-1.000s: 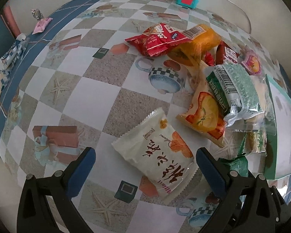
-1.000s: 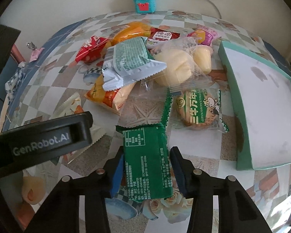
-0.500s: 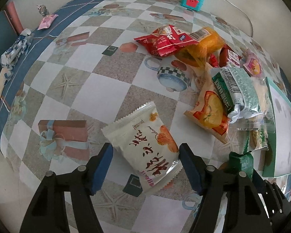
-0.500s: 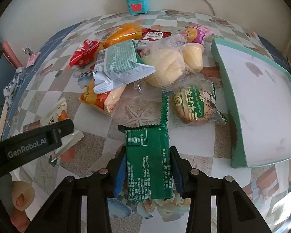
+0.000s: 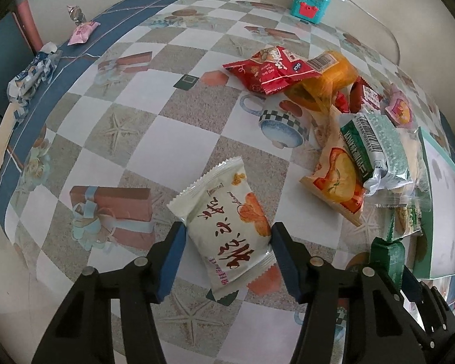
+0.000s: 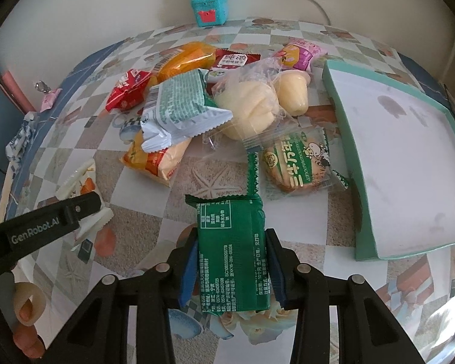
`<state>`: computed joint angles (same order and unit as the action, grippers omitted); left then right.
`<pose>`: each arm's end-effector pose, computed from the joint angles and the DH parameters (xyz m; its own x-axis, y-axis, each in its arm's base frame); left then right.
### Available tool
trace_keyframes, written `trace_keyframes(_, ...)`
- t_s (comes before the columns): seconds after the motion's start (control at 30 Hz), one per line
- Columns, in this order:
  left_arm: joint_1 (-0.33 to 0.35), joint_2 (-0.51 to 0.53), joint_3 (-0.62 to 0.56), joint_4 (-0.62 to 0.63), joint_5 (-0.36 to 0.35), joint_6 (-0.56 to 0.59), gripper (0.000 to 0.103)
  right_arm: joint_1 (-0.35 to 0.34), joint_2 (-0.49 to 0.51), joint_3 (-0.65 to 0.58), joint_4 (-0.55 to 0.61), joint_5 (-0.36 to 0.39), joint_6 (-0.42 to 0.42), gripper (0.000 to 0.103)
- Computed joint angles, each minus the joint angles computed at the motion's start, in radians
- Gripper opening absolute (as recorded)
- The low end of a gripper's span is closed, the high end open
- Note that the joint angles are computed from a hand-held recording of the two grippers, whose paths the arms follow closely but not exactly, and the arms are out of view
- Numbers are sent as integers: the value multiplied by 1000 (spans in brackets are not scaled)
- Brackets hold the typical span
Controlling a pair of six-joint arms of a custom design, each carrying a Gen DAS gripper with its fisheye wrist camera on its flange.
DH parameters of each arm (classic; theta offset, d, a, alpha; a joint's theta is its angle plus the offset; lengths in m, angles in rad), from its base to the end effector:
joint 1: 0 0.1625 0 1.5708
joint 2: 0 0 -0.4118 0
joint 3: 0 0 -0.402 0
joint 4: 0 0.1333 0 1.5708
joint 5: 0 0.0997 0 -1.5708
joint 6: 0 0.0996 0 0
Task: Organize snacks
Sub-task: 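Lift both held snacks and carry them over the white tray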
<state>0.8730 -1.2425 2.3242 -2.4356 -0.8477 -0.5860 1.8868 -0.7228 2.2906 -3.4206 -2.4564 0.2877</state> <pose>-0.1063 -0.4368 0.1031 -0.7494 0.0784 -0.6574 0.2557 0.9502 -0.1781 0.1850 -0.3849 0.0001 -0.7257 0.2669 0.6342 -0.0966 0.8731 -0.4779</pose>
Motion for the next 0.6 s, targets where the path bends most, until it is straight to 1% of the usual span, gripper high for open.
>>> trace_keyframes(0.07,4,2,-1,-1,1,4,60,1,-1,1,0,0,2,43)
trace_keyframes(0.1,21,-5,-9,2,3,25,61,0,-1,1,1,2,2,43)
trace_keyframes(0.2,31,0,-18,5,1,25,66,-2,-4,0,10,2,7,43)
trace_keyframes(0.33,63,35,-28,-43,-10,52,68,-3,-5,2,10,3,7,43)
trace_keyframes(0.47,63,52,-23,-71,8,81,68,-7,-6,1,19,5,14,43)
trace_keyframes(0.6,57,85,-28,-87,28,86,67,-9,-3,-4,20,5,11,43)
